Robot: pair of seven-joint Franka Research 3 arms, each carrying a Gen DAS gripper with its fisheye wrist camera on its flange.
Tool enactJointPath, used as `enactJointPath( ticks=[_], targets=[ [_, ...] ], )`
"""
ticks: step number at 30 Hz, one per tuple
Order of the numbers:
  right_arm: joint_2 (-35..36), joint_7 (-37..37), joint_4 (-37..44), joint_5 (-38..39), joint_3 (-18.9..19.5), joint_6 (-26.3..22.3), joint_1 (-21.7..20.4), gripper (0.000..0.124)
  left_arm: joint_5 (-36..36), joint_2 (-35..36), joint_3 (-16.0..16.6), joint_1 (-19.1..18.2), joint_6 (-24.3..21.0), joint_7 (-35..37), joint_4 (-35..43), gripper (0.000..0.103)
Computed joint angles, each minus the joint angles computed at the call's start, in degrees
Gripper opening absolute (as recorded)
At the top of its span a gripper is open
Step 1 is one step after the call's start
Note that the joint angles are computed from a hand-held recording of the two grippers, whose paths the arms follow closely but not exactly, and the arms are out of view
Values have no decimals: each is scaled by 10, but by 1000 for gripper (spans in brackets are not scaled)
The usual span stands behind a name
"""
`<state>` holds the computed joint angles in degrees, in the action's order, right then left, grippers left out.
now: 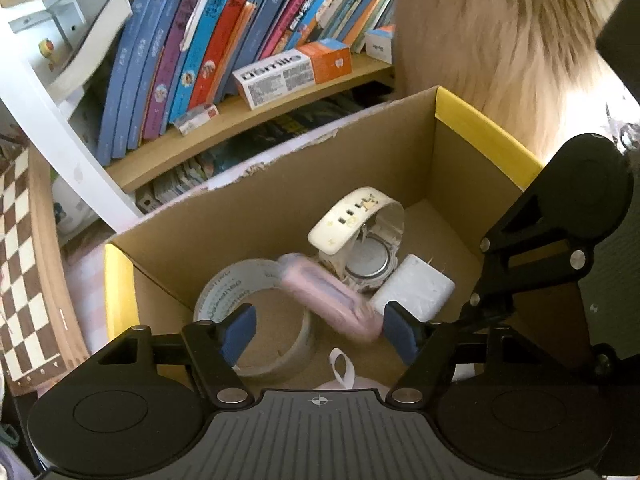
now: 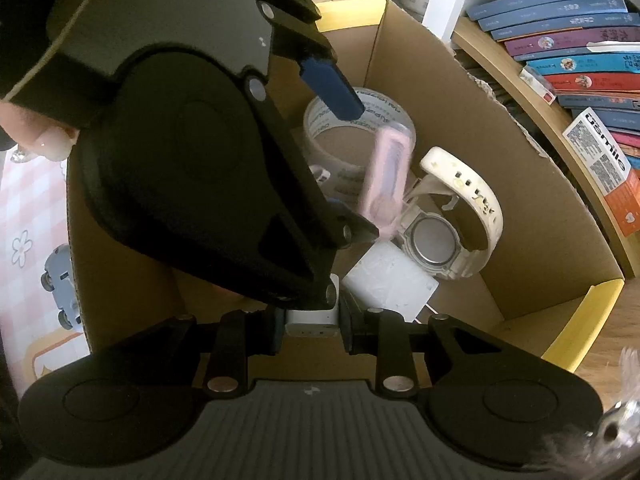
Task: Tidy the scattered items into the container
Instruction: 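Lower the pencil case into the box and open the left tool while the right tool releases the plug, then raise both open tools out of the yellow box and back over the table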
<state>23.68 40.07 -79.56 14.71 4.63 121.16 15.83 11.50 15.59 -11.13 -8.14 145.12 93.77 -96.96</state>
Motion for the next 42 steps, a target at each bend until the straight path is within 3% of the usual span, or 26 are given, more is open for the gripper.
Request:
enactJointPath(
  ticks=[6, 7, 9, 12, 17, 25, 27, 34, 42],
  targets=[
    [-16, -4, -26, 5, 0, 27, -1, 29, 22, -19, 6, -5, 18, -24, -23, 73],
    [-19, -2, -31, 7, 0, 34, -1, 32, 28, -24, 7, -6, 22, -29, -28, 73],
    [-24, 6, -38, 13, -1, 48, -2, 50, 42, -39, 10, -7, 37, -40, -44, 74],
    [-24, 18, -38, 12, -1, 60, -1, 51, 67, -68, 14, -7, 74, -61, -78, 81],
    [-51, 17, -62, 31, 3, 90, -7, 53, 90, -124, 16, -1, 125, -95, -137, 81],
    [-141, 14, -168, 55, 4, 189, -4, 61, 114, -211, 13, 8, 199, -145, -221, 82],
    [-169, 4, -202, 76, 6, 224, -5, 68, 118, -234, 12, 11, 219, -156, -243, 83],
    [-264, -15, -310, 171, 6, 325, 10, 71, 126, -322, 9, 21, 279, -198, -328, 87],
    [-359, 35, -426, 209, 3, 421, 51, 72, 94, -419, 34, 1, 288, -187, -423, 88]
  ],
)
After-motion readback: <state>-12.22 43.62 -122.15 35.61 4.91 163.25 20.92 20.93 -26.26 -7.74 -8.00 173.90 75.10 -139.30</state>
